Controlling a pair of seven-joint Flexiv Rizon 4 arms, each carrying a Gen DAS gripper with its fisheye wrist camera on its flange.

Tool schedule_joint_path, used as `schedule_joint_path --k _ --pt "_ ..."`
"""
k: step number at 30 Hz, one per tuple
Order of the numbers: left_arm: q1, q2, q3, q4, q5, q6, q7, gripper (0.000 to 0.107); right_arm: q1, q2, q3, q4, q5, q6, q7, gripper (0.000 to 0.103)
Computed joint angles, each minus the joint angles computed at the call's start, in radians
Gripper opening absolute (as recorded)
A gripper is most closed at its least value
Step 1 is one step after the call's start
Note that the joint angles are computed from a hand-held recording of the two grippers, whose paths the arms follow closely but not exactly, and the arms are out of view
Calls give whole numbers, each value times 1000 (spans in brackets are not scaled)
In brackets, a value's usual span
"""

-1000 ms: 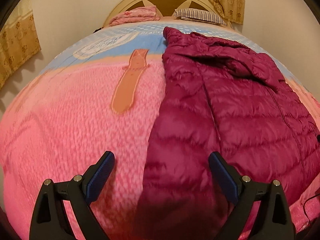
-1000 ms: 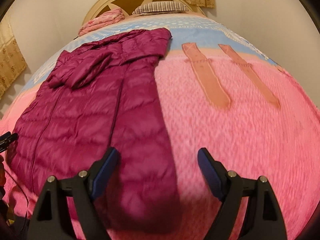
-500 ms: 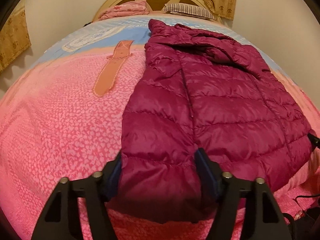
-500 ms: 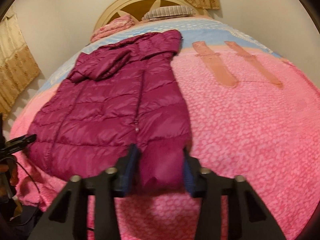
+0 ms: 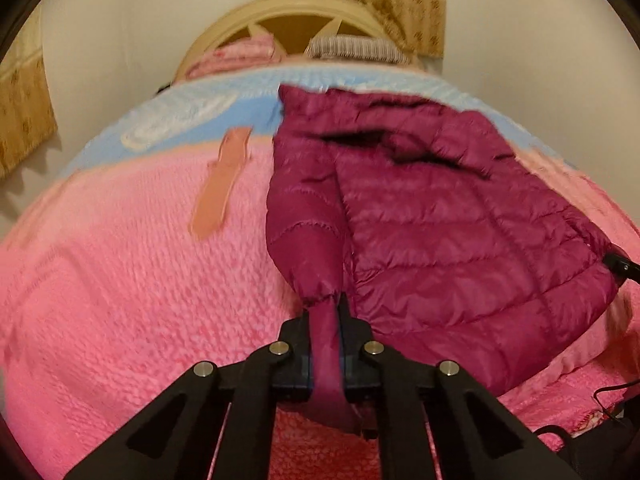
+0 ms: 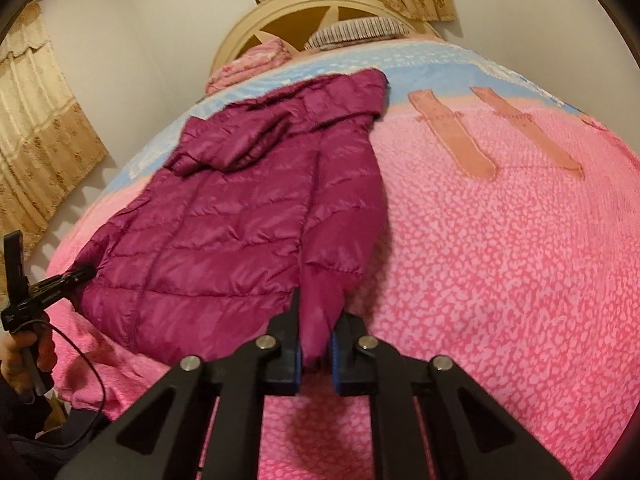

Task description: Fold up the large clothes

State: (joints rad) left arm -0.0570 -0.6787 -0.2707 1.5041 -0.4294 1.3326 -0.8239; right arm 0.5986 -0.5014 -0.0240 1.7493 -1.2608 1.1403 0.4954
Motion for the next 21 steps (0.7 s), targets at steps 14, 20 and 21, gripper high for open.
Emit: schedule_joint_path --k 14,20,21 --pt "198 163 -256 140 -330 -51 279 5 -51 122 51 24 -279 -39 183 11" --pt "171 176 -215 67 -411 -116 344 5 -97 177 81 35 -392 -67 259 11" --pt "154 169 -192 43 -404 -133 328 5 -107 179 84 29 -401 -67 259 10"
